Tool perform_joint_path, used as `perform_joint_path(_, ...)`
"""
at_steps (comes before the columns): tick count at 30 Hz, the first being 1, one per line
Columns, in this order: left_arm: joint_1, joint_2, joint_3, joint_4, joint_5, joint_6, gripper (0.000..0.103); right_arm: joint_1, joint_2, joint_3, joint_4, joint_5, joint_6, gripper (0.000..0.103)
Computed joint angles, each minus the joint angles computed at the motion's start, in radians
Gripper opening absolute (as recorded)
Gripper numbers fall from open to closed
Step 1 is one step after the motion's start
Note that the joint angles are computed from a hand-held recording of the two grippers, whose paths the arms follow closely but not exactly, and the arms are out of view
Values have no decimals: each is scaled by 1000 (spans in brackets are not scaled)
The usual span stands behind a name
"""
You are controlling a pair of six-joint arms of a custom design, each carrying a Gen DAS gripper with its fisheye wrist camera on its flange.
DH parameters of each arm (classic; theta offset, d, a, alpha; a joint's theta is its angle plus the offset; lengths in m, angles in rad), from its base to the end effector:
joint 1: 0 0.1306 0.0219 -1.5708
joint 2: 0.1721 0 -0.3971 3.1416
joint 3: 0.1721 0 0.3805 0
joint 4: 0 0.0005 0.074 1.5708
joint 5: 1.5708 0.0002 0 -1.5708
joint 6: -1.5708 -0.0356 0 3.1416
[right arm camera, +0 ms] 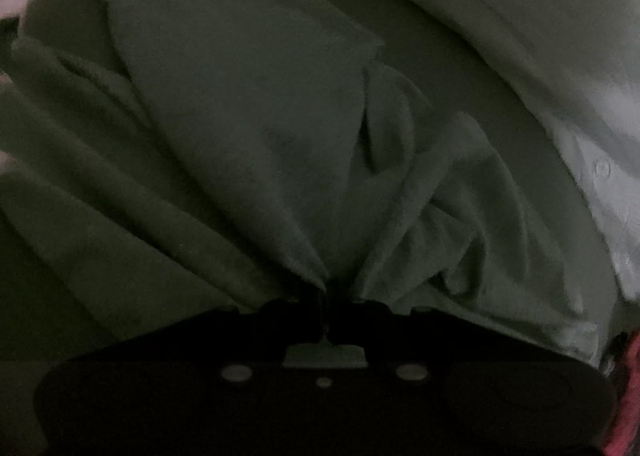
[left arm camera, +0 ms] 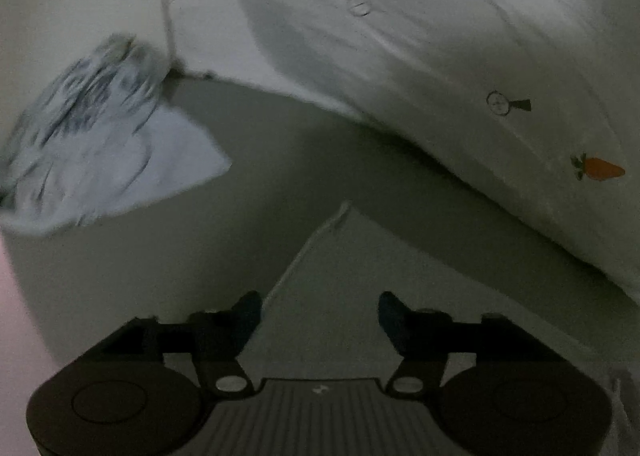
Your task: Fold clothes
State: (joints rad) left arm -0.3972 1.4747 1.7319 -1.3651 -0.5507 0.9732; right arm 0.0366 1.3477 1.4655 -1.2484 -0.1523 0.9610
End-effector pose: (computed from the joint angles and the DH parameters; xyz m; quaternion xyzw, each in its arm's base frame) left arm 0.4371 -0.1637 0.5299 -0.3258 0.8804 0.0652 0.3384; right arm 0.4254 0.0205 0.4730 -0.4801 0.8465 -0.0306 0.2280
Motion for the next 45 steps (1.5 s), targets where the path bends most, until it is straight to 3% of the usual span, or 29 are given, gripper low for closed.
perform_joint_path(7,129,160,101,41,133,-251,78,-4,-14,-17,26,-2,-2,5)
perform_joint_path(10,133,235,152,-14,110,-319,75,-8,-23,-29,32,-2,-4,5)
perform_joint_path(12,122,210,99,74,81,-341,45,5,-30,-45,49,7,-7,5)
perform_joint_path(13,119,208,96,87,79,-325,11,25,-33,-72,79,17,-18,5)
perform_joint_path(14,104,230,123,51,10,-293,2,36,-23,-71,89,23,-26,5)
perform_joint_path(15,91,253,155,9,-53,-268,2,41,-20,-67,92,23,-29,4)
perform_joint_path(19,60,311,261,-38,-235,-378,2,50,-5,-36,95,-2,-50,4)
perform_joint_path(22,95,351,369,-44,-366,-438,2,63,13,15,79,-25,-116,4)
perform_joint_path(24,131,377,419,-35,-460,-467,2,74,20,46,79,-52,-177,13)
perform_joint_path(26,180,403,436,-7,-569,-527,3,86,23,72,87,-81,-243,41)
perform_joint_path(27,203,424,462,-43,-579,-508,7,87,15,74,96,-83,-274,42)
perform_joint_path(28,225,441,485,-82,-574,-478,8,88,11,79,99,-79,-309,43)
perform_joint_path(30,262,425,482,-135,-447,-375,14,81,2,90,84,-43,-375,43)
perform_joint_path(31,282,415,477,-149,-381,-335,24,74,-6,96,75,-22,-407,45)
perform_joint_path(32,298,385,437,-120,-319,-316,34,61,-14,101,66,-7,-431,47)
perform_joint_path(33,294,321,350,-41,-272,-309,39,46,-22,106,57,9,-456,51)
perform_joint_path(35,279,207,192,112,-187,-310,53,7,-44,107,50,53,-513,67)
perform_joint_path(38,207,63,5,280,-42,-318,68,-56,-48,121,34,119,-629,68)
perform_joint_path(40,139,5,-82,343,28,-320,72,-101,-45,138,24,123,-701,71)
perform_joint_path(43,20,-44,-168,401,111,-306,72,-168,-20,189,15,53,-756,90)
perform_joint_path(45,-57,-49,-197,424,146,-300,73,-202,17,244,-2,9,-782,91)
